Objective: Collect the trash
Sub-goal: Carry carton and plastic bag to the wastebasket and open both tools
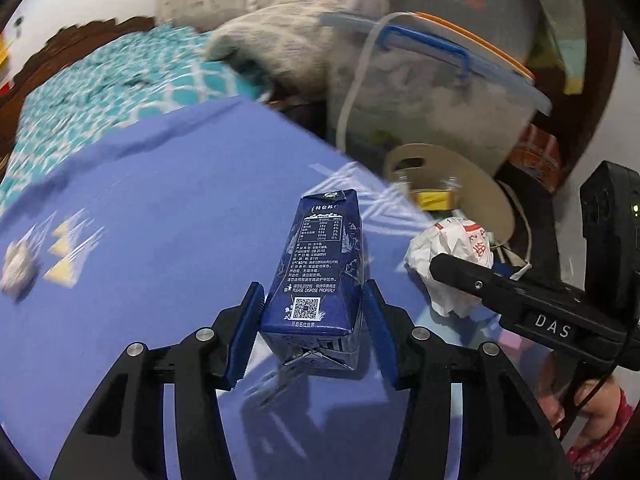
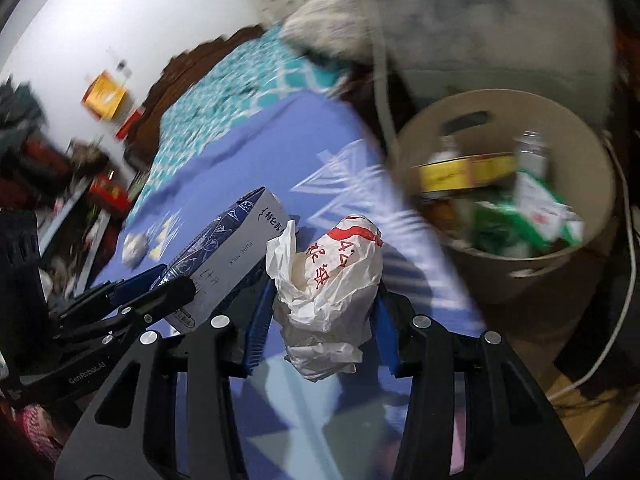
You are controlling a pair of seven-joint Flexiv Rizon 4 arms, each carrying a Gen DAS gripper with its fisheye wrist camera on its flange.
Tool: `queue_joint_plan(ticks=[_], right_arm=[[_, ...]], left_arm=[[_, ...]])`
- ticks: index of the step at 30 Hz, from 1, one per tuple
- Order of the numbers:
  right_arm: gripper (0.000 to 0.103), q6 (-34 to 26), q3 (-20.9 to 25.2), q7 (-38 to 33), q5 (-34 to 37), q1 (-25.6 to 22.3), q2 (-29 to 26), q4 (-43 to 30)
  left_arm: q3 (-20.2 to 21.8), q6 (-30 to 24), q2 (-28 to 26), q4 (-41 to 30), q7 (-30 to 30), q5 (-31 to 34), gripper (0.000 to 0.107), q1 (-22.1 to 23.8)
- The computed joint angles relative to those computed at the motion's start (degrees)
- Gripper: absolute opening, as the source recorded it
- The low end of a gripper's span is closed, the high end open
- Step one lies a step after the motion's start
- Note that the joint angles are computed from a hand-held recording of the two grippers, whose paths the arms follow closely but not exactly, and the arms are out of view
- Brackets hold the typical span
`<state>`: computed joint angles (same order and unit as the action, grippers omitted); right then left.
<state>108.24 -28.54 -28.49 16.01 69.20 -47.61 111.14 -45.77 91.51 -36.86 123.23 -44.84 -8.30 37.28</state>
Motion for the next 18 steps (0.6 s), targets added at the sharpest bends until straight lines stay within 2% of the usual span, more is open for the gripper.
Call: queue_joint_plan(ticks=[4,8,10,14,16,18], right_arm=[[0.048,1.4,-3.5,0.4,3.5,1.7,0.5,3.9],[0.048,-0.1,-7.0,0.9,4.7,2.3,-0.1,5.7],[0.048,-1.2,-8.3,1.6,4.3,1.7,-0.4,6.6],[0.049,-3.5,-9.6,3.6,2.4,0.3,-1.0,7.4],[0.050,-4.3,-9.1,3.9,0.3,-1.3,-1.0,7.6],[0.057,-6.3,-9.6,4.9,-1.8,-1.9,-1.9,6.2]], left_arm=[[-0.2,-1.7,-1.6,-3.0,0.1,-1.0,0.047,-4.2],[0.7,-1.8,-3.5,-6.9,1.1,-1.6,0.047,-9.5],[0.3,-4.2,-4.4,-9.1,2.1,-2.4,0.046,-11.4],[2.1,-6.3,-5.5,-13.4,4.1,-5.0,0.046,-16.9],[4.8,-7.0,-6.2,-16.4,4.4,-6.3,0.046,-21.2],[5.6,-6.8,-7.5,-18.6,5.5,-7.5,0.046,-23.5]])
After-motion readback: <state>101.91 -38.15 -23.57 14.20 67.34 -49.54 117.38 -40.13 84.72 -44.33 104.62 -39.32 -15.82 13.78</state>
